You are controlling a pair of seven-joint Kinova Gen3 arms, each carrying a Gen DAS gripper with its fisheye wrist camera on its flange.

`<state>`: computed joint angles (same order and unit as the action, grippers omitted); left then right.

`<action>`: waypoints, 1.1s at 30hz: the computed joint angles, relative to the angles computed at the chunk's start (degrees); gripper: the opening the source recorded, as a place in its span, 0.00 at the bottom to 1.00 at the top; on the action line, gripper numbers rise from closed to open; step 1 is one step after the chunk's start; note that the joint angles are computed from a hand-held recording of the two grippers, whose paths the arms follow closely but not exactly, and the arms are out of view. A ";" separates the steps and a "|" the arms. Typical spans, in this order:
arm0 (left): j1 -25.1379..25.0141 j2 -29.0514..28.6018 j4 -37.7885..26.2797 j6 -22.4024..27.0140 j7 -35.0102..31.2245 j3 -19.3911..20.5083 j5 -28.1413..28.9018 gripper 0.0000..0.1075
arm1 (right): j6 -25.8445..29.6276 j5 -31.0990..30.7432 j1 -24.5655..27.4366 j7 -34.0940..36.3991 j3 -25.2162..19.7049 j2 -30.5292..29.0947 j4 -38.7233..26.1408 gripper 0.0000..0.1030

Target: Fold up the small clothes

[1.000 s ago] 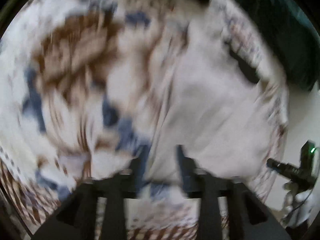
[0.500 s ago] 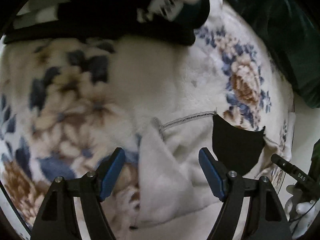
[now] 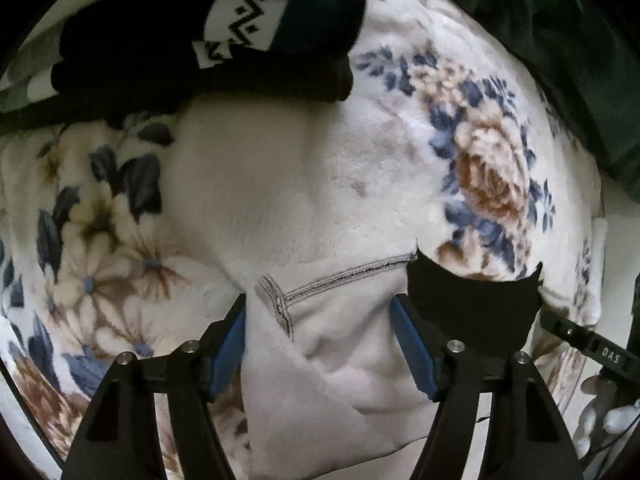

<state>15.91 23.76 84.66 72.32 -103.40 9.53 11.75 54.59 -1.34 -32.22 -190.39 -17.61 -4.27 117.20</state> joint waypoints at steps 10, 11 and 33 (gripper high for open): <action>-1.66 -3.60 1.14 0.51 -1.94 -0.34 1.27 0.63 | -2.20 0.65 14.81 -13.75 -15.48 -19.96 6.84 0.62; -1.69 -4.12 1.60 0.00 -1.93 -0.48 1.08 0.63 | -0.78 0.19 15.98 -13.92 -16.83 -20.50 7.58 0.62; 1.31 -6.53 6.01 -7.96 -11.22 2.37 2.65 0.06 | -2.25 8.87 -1.98 -0.09 -4.52 -0.13 0.27 0.06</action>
